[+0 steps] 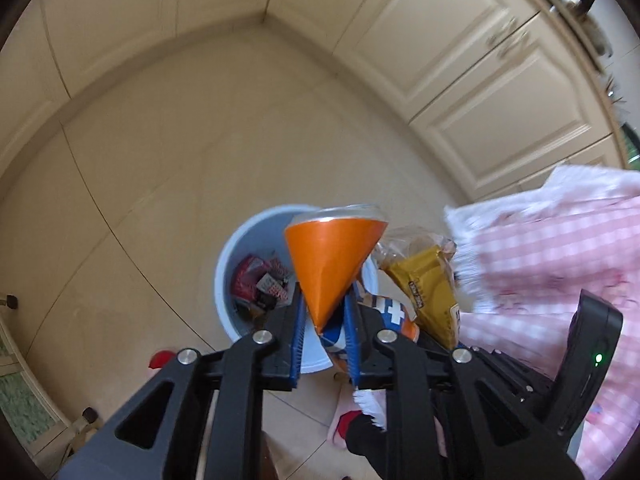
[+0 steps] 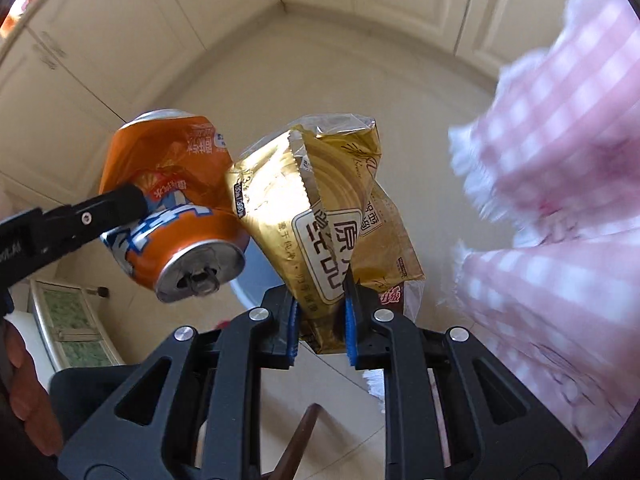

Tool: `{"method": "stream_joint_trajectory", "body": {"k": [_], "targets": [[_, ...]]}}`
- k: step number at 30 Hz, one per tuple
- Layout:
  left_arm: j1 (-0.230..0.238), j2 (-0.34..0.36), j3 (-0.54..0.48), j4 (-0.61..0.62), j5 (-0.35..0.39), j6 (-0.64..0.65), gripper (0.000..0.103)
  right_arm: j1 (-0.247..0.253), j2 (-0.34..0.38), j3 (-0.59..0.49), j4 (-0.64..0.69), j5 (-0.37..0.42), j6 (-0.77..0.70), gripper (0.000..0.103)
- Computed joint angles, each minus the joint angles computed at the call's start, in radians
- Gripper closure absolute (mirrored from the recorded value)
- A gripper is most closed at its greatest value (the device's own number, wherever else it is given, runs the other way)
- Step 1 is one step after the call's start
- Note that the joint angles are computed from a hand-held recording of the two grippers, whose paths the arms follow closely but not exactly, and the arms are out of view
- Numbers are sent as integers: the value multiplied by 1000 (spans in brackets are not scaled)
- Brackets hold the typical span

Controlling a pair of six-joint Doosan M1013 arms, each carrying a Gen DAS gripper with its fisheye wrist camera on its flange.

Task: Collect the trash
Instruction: 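Carry the can and gold bag over the bucket and open both grippers, then move both tools back over the table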

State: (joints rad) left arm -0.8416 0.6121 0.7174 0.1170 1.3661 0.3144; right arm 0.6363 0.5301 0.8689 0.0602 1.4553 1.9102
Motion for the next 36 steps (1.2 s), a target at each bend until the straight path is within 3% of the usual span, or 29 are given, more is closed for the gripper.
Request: {"method": "stream_joint_trajectory", "body": {"k": [6,8,11,20,24,26,27,28,36], "targets": [[34,34,28,-129,-58,29,86,-11,20,25,22,5,11,85],[39,39,27,-158,-67,30,75,-17,26,25,43,4,18,85],[41,18,71,-166,-86,17,72,-20,34,21,71,-1,28,85],[26,14,58,-115,19,-15,63,-24,45,8,118,-14,11,82],[23,-8,81,-102,19,-34,62,-18,47,-11,110,-14,10,77],[21,-20,92,-96,15,-47,62,-20,33,-2,109,-16,6,68],[20,-24,96,-94,13,-49,62,-19,31,-5,107,-19,7,55],[17,-27,96,-90,12,-52,62,-18,31,-8,103,-23,8,52],[3,-47,84,-51,19,-74,62,-4,17,-38,75,-22,9,52]]}}
